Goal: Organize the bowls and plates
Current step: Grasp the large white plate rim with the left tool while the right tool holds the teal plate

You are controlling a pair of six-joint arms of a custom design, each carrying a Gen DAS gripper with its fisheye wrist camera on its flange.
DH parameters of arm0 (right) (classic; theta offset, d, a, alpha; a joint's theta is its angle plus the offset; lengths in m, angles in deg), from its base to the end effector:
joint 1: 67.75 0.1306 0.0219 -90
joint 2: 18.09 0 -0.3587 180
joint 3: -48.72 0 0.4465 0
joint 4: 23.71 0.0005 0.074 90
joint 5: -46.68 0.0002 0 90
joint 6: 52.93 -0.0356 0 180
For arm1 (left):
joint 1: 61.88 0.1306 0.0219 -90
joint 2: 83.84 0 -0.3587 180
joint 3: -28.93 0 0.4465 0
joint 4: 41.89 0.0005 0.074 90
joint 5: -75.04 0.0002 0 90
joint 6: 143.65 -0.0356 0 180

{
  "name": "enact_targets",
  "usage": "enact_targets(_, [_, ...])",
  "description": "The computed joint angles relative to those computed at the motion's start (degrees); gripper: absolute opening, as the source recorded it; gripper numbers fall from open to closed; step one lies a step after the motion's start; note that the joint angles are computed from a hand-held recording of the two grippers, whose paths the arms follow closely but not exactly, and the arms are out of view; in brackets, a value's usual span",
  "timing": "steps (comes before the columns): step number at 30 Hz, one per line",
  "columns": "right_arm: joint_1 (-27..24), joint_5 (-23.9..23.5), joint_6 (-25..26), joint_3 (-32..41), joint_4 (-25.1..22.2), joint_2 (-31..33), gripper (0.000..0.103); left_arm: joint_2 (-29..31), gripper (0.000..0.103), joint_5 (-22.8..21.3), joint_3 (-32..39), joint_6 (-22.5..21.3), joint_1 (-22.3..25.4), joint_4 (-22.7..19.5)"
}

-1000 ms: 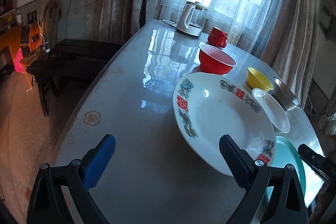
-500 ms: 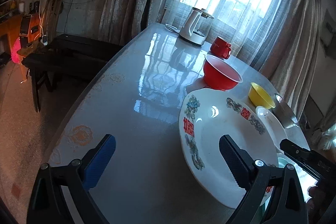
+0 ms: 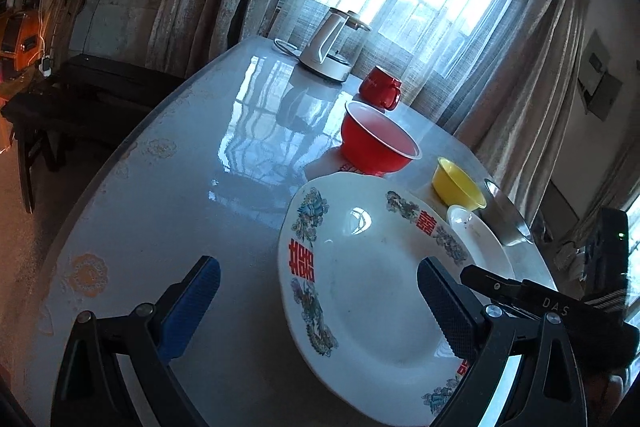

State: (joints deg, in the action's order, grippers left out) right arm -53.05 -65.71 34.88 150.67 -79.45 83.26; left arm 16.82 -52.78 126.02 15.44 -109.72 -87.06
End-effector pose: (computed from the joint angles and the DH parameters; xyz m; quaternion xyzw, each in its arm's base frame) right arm 0.5770 0.1649 0.3991 -0.1598 0.9240 0.2264 0.2635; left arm 0.4193 -0.4313 0.3784 -0.2755 0.8491 -0.1255 0.4328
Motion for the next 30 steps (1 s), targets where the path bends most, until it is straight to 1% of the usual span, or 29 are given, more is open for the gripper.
enact_targets(5, [0.4,-1.8,0.4,2.1,-2.4,2.2,0.045,0.2,0.097,3.5,-0.4,-0.5,0.9,1.8])
enact_targets(10, [0.9,-2.8,0.7,3.4,-4.2,3.7,0.045,0.2,0.095,5.1,-0.6,-0.6,1.0,2.5])
enact_targets(12, [1.1,-2.7,0.5,3.7,-4.2,3.9,0.046,0.3,0.092,5.7,-0.6,-1.2,1.0,2.9])
enact_targets(13, [1.2,-2.5,0.6,4.0,-4.4,4.1,0.048,0.3,0.087,5.9,-0.6,-1.2,1.0,3.1])
enact_targets(14, [1.2,-2.2,0.6,4.2,-4.6,4.2,0.048,0.2,0.081,6.2,-0.8,-1.4,1.1,3.6])
enact_targets(16, [1.1,-2.7,0.6,4.2,-4.5,4.2,0.048,0.4,0.074,6.8,-0.6,-1.6,1.2,3.5])
enact_targets(17, [1.0,-3.0,0.7,4.2,-4.5,4.2,0.048,0.3,0.068,7.3,-0.8,-1.9,1.2,4.0])
enact_targets(18, [0.9,-3.3,1.0,4.1,-4.3,4.2,0.048,0.3,0.065,7.7,-0.8,-1.9,1.3,4.1])
enact_targets(20, [0.8,-3.5,1.4,3.7,-4.1,3.9,0.048,0.4,0.054,8.8,-0.8,-2.6,1.5,4.7])
enact_targets(21, [0.8,-3.4,1.3,3.7,-3.9,3.9,0.047,0.7,0.052,9.3,-0.4,-2.9,1.6,4.3])
enact_targets(22, [0.8,-3.3,1.3,3.5,-3.8,3.9,0.046,0.8,0.05,9.7,-0.4,-3.3,1.6,4.5])
enact_targets(24, [0.8,-3.2,1.7,3.4,-3.7,3.8,0.044,0.7,0.05,9.8,-0.5,-3.3,1.7,4.7])
enact_targets(28, [0.1,-3.5,1.7,3.2,-3.8,3.8,0.03,0.5,0.048,10.2,-1.0,-3.2,1.8,5.6])
enact_targets(30, [-0.4,-4.9,1.5,3.3,-3.9,4.0,0.028,0.4,0.046,10.2,-1.1,-3.2,1.8,5.7])
